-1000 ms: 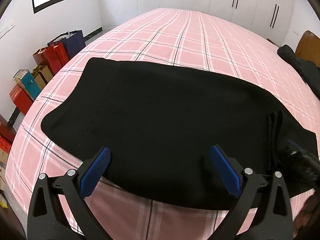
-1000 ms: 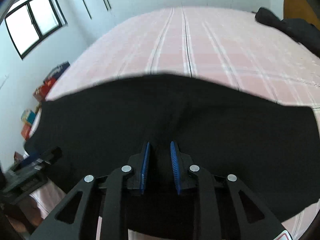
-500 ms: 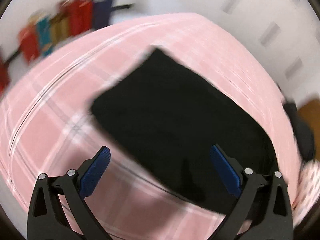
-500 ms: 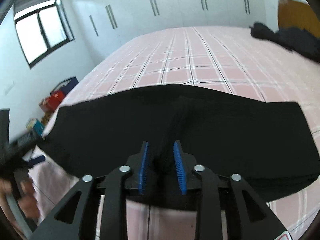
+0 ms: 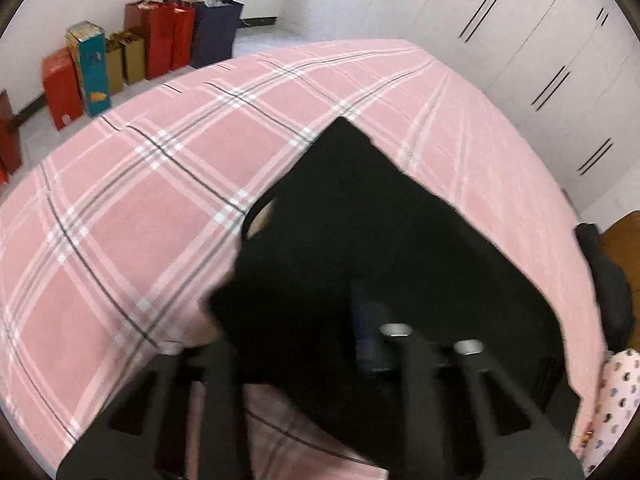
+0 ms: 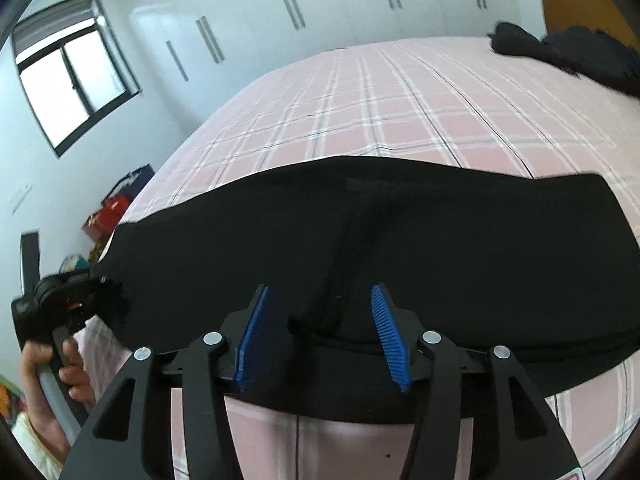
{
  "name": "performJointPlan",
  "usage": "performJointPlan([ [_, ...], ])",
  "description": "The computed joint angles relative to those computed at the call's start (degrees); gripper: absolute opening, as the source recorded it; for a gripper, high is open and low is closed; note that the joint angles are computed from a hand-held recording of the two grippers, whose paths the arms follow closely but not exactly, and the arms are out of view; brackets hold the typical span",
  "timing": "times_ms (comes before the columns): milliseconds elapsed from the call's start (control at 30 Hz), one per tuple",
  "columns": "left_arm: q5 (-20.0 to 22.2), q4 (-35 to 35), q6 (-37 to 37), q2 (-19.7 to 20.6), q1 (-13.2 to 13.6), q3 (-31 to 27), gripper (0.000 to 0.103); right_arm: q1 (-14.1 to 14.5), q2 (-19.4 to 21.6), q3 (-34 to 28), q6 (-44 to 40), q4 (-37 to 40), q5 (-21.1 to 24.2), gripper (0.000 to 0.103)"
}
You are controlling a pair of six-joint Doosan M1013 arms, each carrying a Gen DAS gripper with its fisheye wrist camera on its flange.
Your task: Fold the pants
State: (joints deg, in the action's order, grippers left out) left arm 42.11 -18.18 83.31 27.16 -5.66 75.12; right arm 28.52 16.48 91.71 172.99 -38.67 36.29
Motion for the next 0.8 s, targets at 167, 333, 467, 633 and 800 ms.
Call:
performJointPlan([
  [167, -3.04, 3.91, 0.52, -2.78, -2.65, 0.09, 0.017, -0.5, -0.64, 0.96, 4.13, -1.68, 0.12, 0.051],
  [333, -4.13, -0.29, 9.5, -5.47, -6.78, -0.83, 0.017, -0.89, -2.23, 3.24, 15.68, -7.22, 1.37, 0.051],
  [467, -4.44, -2.4, 16.47, -7.26, -11.07, -0.38, 0.017, -1.37, -4.16, 6.04, 26.9, -11.44, 3.36, 0.053],
  [633, 1.28, 1.32, 19.41, -6.19, -16.68, -0.09, 0.049, -2.19, -5.21, 7.53, 27.64, -11.09, 3.52, 0.053],
  [800, -0.31, 5.55, 21.64, -8.2, -18.52, 5.11, 0.091, -3.37, -6.76, 9.77, 27.7, -11.41, 2.16, 0.054],
])
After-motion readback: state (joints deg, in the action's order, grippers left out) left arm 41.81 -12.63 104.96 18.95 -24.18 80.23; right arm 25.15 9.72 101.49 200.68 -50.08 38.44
